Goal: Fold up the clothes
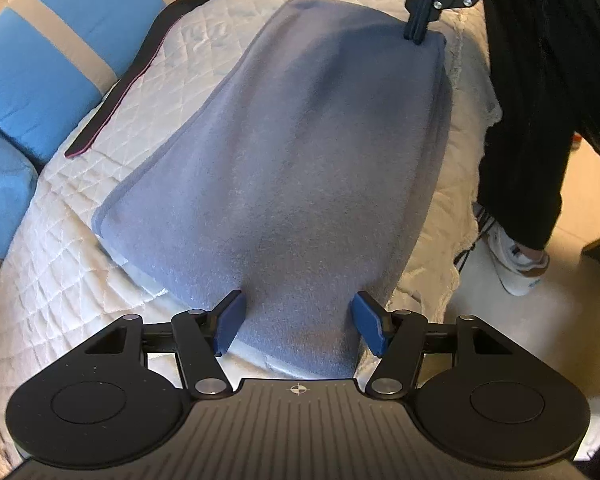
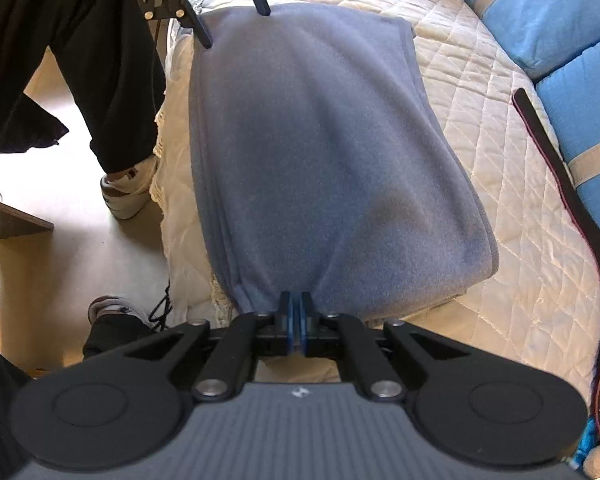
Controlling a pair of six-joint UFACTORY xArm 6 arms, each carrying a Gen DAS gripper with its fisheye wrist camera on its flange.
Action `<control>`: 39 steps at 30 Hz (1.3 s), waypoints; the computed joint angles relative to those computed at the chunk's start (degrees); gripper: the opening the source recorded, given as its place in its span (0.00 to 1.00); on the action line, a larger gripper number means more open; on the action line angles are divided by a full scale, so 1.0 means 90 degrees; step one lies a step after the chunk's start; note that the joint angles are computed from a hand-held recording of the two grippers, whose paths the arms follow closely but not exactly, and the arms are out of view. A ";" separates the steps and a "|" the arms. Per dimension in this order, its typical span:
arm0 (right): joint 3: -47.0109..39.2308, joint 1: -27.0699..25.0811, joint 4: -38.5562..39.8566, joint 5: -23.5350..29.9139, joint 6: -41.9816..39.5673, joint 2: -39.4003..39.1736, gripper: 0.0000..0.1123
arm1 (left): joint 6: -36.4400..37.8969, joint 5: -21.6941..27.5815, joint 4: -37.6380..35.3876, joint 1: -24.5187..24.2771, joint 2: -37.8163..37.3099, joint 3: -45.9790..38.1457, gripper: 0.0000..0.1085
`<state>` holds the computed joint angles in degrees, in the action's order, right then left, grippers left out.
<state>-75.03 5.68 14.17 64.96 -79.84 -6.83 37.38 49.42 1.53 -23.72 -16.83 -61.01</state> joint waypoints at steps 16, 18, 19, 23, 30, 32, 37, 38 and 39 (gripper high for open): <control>0.0650 0.0871 0.0768 -0.3224 0.4035 0.0420 0.21 | -0.2603 -0.2088 -0.0470 -0.0021 0.2723 -0.2390 0.52; 0.0773 0.0839 0.0626 -0.3210 0.4088 0.0307 0.21 | -0.2508 -0.2054 -0.0391 -0.0054 0.3062 -0.2635 0.50; 0.0807 0.0829 0.0538 -0.3177 0.4161 0.0254 0.21 | -0.2436 -0.2061 -0.0337 -0.0079 0.3184 -0.2711 0.50; 0.1073 0.0742 0.0346 -0.3085 0.4465 -0.0004 0.20 | -0.2881 -0.2684 0.0690 -0.0154 0.3273 -0.2416 0.50; 0.1397 0.0768 -0.0036 -0.3065 0.4710 -0.0366 0.20 | -0.4710 -0.2698 0.2559 -0.0060 0.3397 -0.2620 0.45; 0.1438 0.0721 0.0182 -0.3043 0.4484 -0.0453 0.22 | -0.3855 -0.2975 0.1441 -0.0006 0.3153 -0.2390 0.45; 0.1436 0.0615 0.0870 -0.3611 0.3922 -0.0453 0.24 | -0.3290 -0.2912 0.0773 -0.0043 0.2754 -0.2166 0.45; 0.1355 0.0610 0.0805 -0.3742 0.3951 -0.0347 0.24 | -0.3280 -0.2847 0.0765 -0.0050 0.2716 -0.2161 0.45; 0.1243 0.0595 0.0857 -0.3818 0.3895 -0.0213 0.24 | -0.3257 -0.2773 0.0713 -0.0044 0.2586 -0.2056 0.45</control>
<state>-63.84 11.03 21.88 30.59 -44.79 -8.75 8.07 24.47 7.95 -24.12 6.44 -79.51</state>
